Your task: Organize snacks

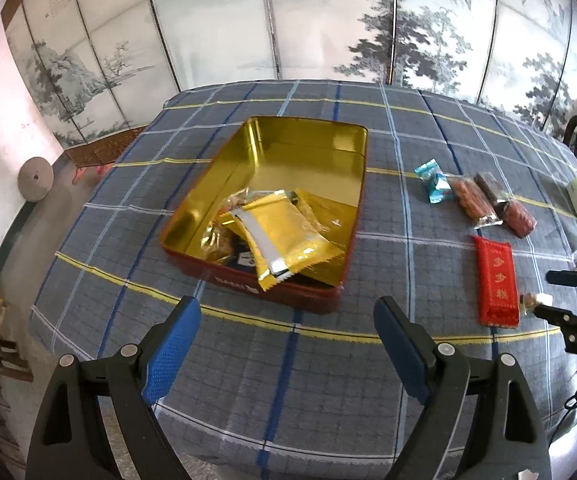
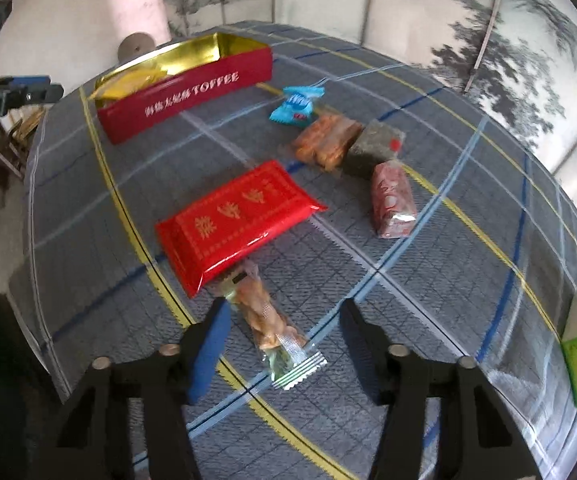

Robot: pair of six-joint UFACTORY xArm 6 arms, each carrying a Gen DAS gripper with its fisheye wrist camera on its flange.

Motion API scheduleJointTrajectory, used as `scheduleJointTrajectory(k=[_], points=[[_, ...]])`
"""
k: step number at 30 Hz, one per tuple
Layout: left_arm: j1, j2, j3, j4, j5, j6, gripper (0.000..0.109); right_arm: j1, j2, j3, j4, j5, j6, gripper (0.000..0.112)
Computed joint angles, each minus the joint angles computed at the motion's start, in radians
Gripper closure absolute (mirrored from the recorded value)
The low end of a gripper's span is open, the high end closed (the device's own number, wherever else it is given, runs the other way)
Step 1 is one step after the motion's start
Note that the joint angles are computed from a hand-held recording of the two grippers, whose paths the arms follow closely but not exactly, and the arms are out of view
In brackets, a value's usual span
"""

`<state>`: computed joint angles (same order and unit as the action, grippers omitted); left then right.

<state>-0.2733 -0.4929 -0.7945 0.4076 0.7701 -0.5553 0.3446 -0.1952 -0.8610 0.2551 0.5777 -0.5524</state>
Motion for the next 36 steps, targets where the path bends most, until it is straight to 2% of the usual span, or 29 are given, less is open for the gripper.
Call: scheduleJointTrajectory(k=[5, 11, 16, 21, 24, 29, 33, 36], points=[[-0.024, -0.001, -0.002, 0.019, 0.026, -0.028, 0.022, 0.002, 0.023, -0.006, 0.043, 0.011, -0.058, 0.075], [-0.036, -0.002, -0.004, 0.025, 0.035, -0.043, 0.022, 0.014, 0.005, 0.033, 0.039, -0.052, -0.046, 0.089], [-0.054, 0.009, -0.01, 0.02, 0.036, -0.038, 0.022, 0.02, -0.006, 0.062, 0.042, -0.104, -0.013, 0.09], [-0.068, 0.032, -0.024, 0.007, 0.028, -0.028, 0.022, 0.004, -0.013, 0.088, 0.004, -0.166, 0.096, 0.09], [-0.079, 0.047, -0.031, -0.005, 0.019, -0.026, 0.022, -0.018, -0.006, 0.095, -0.086, -0.206, 0.224, 0.09], [-0.115, 0.1, -0.061, -0.024, -0.007, -0.012, 0.022, -0.075, 0.023, 0.082, -0.345, -0.253, 0.517, 0.09], [-0.145, 0.154, -0.091, -0.06, -0.048, 0.017, 0.022, -0.129, 0.052, 0.062, -0.603, -0.278, 0.82, 0.09], [-0.173, 0.218, -0.126, -0.098, -0.086, 0.05, 0.022, -0.161, 0.069, 0.047, -0.711, -0.288, 0.975, 0.09]])
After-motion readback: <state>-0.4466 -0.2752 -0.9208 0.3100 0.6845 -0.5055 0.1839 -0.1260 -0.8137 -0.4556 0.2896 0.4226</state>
